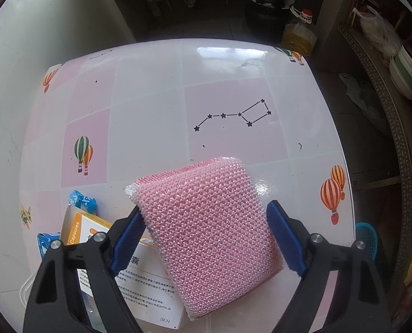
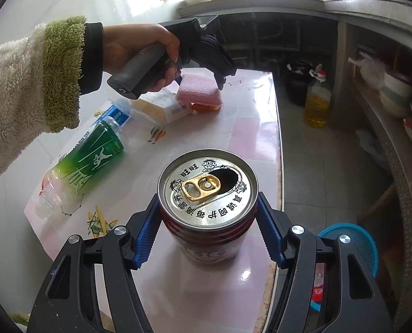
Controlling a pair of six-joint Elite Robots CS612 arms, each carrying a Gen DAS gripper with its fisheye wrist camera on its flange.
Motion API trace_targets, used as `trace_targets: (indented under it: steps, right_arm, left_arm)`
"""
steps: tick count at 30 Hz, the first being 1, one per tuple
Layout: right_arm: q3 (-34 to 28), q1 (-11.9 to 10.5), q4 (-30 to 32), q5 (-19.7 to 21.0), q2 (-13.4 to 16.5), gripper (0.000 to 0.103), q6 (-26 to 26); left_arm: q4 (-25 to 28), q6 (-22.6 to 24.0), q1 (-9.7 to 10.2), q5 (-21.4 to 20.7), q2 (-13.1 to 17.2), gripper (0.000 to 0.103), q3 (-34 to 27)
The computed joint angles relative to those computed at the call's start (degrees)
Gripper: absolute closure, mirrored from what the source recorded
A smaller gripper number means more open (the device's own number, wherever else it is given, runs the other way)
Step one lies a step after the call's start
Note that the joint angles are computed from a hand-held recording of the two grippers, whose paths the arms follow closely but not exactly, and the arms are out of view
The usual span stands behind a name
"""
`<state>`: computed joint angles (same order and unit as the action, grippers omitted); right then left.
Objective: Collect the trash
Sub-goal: 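Grasp the pink scrubber sponge with the left tool while the right tool holds the red can, then lift the pink sponge with the left tool while the right tool holds the red can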
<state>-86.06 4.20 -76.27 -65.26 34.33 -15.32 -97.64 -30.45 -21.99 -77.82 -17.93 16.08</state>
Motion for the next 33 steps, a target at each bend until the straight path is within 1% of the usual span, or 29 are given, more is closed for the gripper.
trace_targets:
  steps: [2, 3, 5, 6, 8, 10, 14, 19, 25, 29, 33]
  right_arm:
    - [-0.02, 0.03, 0.03, -0.15, 0.00, 0.041, -0.06]
    - [-0.04, 0.06, 0.04, -0.22, 0.00, 0.041, -0.07]
    - [-0.04, 0.09, 0.02, -0.32, 0.00, 0.041, -0.07]
    - [0.00, 0.13, -0.01, -0.42, -0.01, 0.041, -0.06]
    - [0.01, 0.22, -0.09, -0.70, -0.01, 0.041, -0.08]
    - [0.00, 0.25, -0.13, -0.83, 0.01, 0.041, -0.05]
    - [-0.01, 0.22, -0.02, -0.76, -0.02, 0.041, -0.03]
    - [-0.02, 0.23, -0.11, -0.77, 0.00, 0.041, 0.05]
    - [-0.02, 0.20, -0.36, -0.71, 0.05, 0.041, 0.72]
    - [-0.07, 0.21, -0.67, -0.80, 0.14, 0.041, 1.06]
    - [-0.18, 0.08, -0.65, -0.51, 0.19, 0.041, 1.35]
  left_arm:
    - [-2.29, -0.30, 0.04, -0.47, -1.32, 0.024, 2.61]
    - [-3.74, -0.37, 0.13, -0.65, -2.03, 0.040, 4.07]
    - [-5.62, -1.29, 0.39, -1.79, -3.05, 0.044, 5.96]
    - [-7.01, -1.78, 0.51, -2.31, -3.73, 0.048, 7.30]
    - [-8.28, -2.28, 0.60, -3.12, -4.37, 0.050, 8.53]
    - [-9.90, -3.30, 0.90, -4.64, -4.91, 0.054, 9.69]
    - [-12.65, -4.73, 1.16, -6.13, -5.58, 0.061, 11.26]
    - [-15.80, -4.94, 1.19, -6.12, -6.33, 0.069, 12.85]
    - [-20.55, -4.89, 1.03, -5.42, -8.23, 0.074, 16.30]
    - [-26.88, -4.19, 0.46, -4.29, -11.34, 0.076, 21.90]
    - [-36.72, -3.36, -0.13, -3.93, -15.76, 0.076, 29.88]
